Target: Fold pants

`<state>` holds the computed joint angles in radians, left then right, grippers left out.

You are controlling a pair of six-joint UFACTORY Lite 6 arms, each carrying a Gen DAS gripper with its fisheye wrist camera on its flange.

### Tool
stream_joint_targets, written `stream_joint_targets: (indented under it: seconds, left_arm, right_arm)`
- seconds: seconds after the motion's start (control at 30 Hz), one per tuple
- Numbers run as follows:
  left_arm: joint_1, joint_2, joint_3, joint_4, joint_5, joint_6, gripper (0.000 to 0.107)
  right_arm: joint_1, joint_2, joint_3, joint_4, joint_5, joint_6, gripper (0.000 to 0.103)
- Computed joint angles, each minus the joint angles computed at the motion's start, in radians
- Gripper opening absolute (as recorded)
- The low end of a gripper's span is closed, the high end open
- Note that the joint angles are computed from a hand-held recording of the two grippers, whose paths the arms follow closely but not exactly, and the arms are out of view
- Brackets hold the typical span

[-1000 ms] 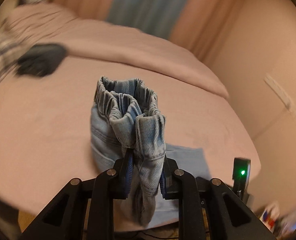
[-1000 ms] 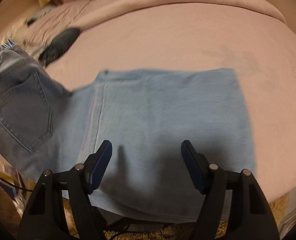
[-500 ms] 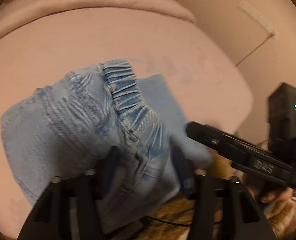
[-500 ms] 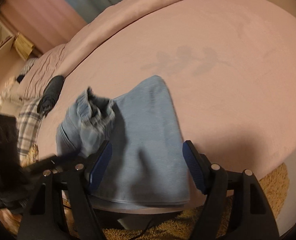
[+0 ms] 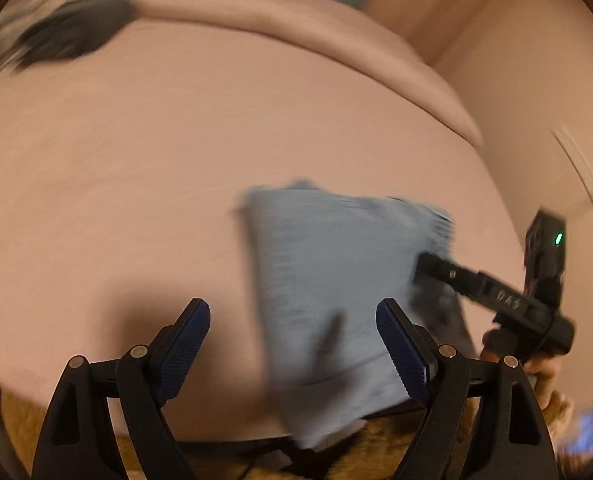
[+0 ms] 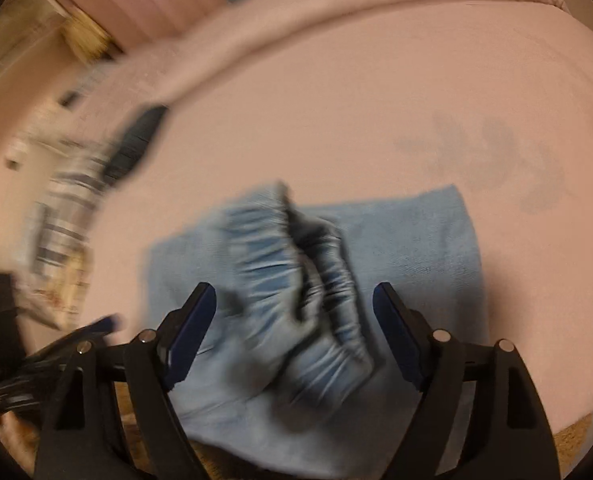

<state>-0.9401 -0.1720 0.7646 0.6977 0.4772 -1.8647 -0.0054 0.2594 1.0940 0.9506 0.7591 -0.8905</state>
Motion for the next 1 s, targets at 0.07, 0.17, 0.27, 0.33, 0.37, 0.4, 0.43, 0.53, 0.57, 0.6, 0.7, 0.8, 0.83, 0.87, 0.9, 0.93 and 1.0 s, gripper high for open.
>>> stream_joint_targets:
  seconds: [0.07,0.17,0.27,0.33,0.37,0.4,0.43,0.53,0.57,0.6,0.7,0.8,0.83,0.87,0.9,0.93,1.0]
  left_arm:
    - [0.004,-0.066,-0.074,0.016,-0.002,-0.067,0.085]
    - [0.019,-0.088,-0.117,0.01,-0.037,-0.096,0.085]
    - [0.053,-0.025,-0.072,-0.008,-0.066,-0.065,0.085]
    - [0.073,-0.043,-0.073,-0.01,-0.074,-0.045,0.085]
    - [0.08,-0.022,-0.052,0.01,-0.098,-0.053,0.085]
    - [0.087,-0.006,-0.057,0.048,-0.127,-0.082,0.085]
    - [0.09,0.026,-0.035,0.066,-0.143,-0.088,0.085]
    - [0.12,0.155,0.068,0.019,-0.174,0.026,0.085]
    - [0.126,0.205,0.109,-0.003,-0.175,0.064,0.085]
    - [0.128,0.25,0.143,-0.009,-0.183,0.086,0.085]
    - [0.134,0.389,0.252,-0.074,-0.178,0.19,0.085]
    - [0.13,0.499,0.362,-0.172,-0.085,0.304,0.082]
    - [0.128,0.508,0.383,-0.168,-0.069,0.31,0.081]
    - [0.131,0.509,0.394,-0.159,-0.07,0.318,0.079]
    - [0.142,0.503,0.401,-0.156,-0.078,0.336,0.076]
    - [0.156,0.51,0.424,-0.157,-0.075,0.353,0.075]
    - [0.189,0.54,0.472,-0.103,-0.061,0.319,0.073]
  right_arm:
    - [0.017,0.063,-0.003,0.062,0.001,-0.03,0.069]
    - [-0.022,0.039,-0.059,0.17,0.061,-0.142,0.033]
    - [-0.073,-0.019,-0.076,0.185,0.135,-0.117,0.024]
    - [-0.137,-0.122,-0.104,0.22,0.201,-0.13,0.024]
    - [-0.159,-0.184,-0.123,0.217,0.192,-0.13,0.024]
    - [-0.183,-0.267,-0.146,0.19,0.157,-0.113,0.024]
    - [-0.204,-0.319,-0.165,0.166,0.129,-0.097,0.024]
    - [-0.227,-0.372,-0.234,0.081,0.037,-0.083,0.025]
    - [-0.218,-0.355,-0.258,0.052,0.0,-0.072,0.025]
    - [-0.196,-0.32,-0.292,0.009,-0.058,-0.047,0.025]
    - [-0.194,-0.267,-0.37,0.114,-0.153,-0.16,0.027]
    - [-0.231,-0.268,-0.342,0.115,-0.072,-0.119,0.025]
    - [-0.222,-0.279,-0.331,0.104,-0.06,-0.094,0.025]
    - [-0.227,-0.301,-0.332,0.095,-0.044,-0.085,0.025]
    - [-0.269,-0.32,-0.324,0.071,-0.013,-0.093,0.025]
    - [-0.269,-0.34,-0.33,0.068,-0.006,-0.097,0.025]
    - [-0.242,-0.347,-0.34,0.074,-0.046,-0.105,0.025]
